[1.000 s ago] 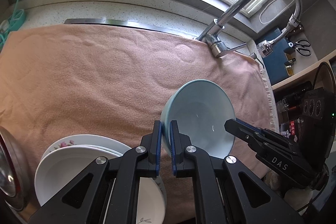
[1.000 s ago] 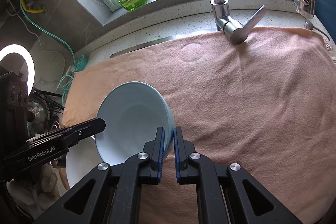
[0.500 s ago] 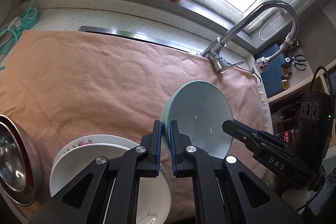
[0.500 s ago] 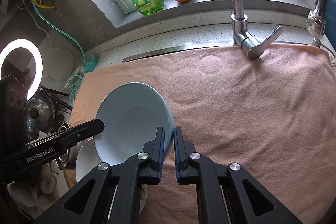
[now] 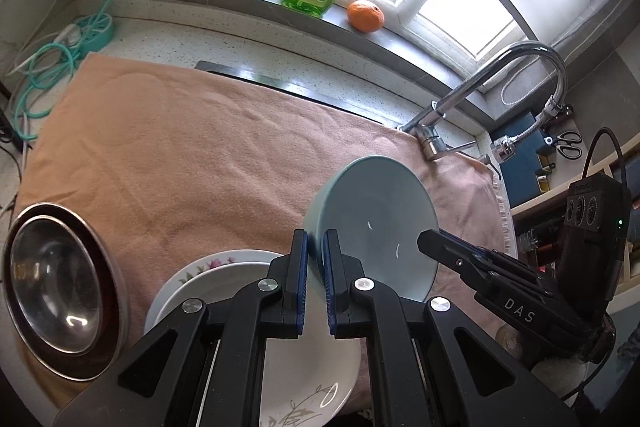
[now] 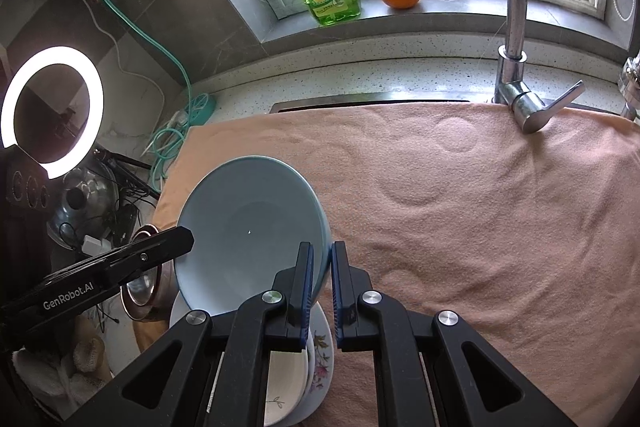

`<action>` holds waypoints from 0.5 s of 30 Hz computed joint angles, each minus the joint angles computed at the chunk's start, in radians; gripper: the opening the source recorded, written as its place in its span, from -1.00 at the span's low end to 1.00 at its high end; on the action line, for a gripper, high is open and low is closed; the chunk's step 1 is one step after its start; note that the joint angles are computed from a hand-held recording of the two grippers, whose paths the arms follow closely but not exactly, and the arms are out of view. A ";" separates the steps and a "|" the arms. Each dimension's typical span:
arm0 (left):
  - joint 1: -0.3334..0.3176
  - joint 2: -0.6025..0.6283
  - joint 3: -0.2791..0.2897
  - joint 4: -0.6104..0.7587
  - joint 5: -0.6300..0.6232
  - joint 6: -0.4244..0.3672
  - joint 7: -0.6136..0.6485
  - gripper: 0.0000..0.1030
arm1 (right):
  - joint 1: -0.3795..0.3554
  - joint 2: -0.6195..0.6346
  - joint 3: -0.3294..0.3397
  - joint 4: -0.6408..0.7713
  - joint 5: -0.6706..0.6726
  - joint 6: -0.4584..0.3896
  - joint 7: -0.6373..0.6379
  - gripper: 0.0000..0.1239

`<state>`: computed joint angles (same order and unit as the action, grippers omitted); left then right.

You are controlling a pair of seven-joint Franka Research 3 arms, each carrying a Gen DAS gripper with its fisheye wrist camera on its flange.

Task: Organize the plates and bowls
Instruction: 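Lift the light blue bowl with both grippers and carry it to the steel bowls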

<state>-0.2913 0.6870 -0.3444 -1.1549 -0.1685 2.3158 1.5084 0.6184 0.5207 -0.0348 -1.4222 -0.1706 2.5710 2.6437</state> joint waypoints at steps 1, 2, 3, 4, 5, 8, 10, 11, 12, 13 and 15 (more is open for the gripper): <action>0.007 -0.010 0.000 -0.015 -0.004 0.008 0.000 -0.88 | 0.001 0.013 0.002 0.022 0.000 -0.007 -0.006 -0.87; 0.014 -0.022 0.001 -0.032 -0.008 0.017 0.000 -0.88 | 0.002 0.026 0.005 0.046 0.002 -0.014 -0.013 -0.87; 0.022 -0.034 0.001 -0.049 -0.011 0.026 0.002 -0.88 | 0.004 0.041 0.007 0.071 0.003 -0.022 -0.021 -0.87; 0.029 -0.045 0.001 -0.065 -0.015 0.034 0.002 -0.88 | 0.006 0.056 0.008 0.097 0.005 -0.030 -0.029 -0.87; 0.037 -0.057 0.001 -0.083 -0.020 0.044 0.001 -0.88 | 0.008 0.070 0.009 0.122 0.008 -0.038 -0.037 -0.87; 0.057 -0.086 0.002 -0.126 -0.032 0.070 -0.001 -0.88 | 0.017 0.121 0.011 0.212 0.018 -0.070 -0.063 -0.87; 0.070 -0.103 0.003 -0.153 -0.039 0.084 -0.002 -0.88 | 0.023 0.151 0.011 0.265 0.026 -0.087 -0.079 -0.87; 0.077 -0.113 0.003 -0.168 -0.042 0.091 0.001 -0.88 | 0.026 0.168 0.011 0.293 0.030 -0.097 -0.086 -0.87; 0.084 -0.121 0.004 -0.180 -0.046 0.096 0.002 -0.88 | 0.028 0.187 0.012 0.326 0.035 -0.108 -0.095 -0.87; 0.091 -0.130 0.004 -0.192 -0.049 0.100 0.004 -0.88 | 0.031 0.207 0.013 0.358 0.042 -0.119 -0.102 -0.87; 0.101 -0.144 0.007 -0.213 -0.052 0.109 0.005 -0.88 | 0.036 0.252 0.014 0.436 0.054 -0.148 -0.117 -0.87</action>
<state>-0.1900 0.5429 -0.3370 -1.3675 -0.2207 2.4246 1.5137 0.6545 0.7729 -0.0212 -0.9866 -0.1170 2.4234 2.5263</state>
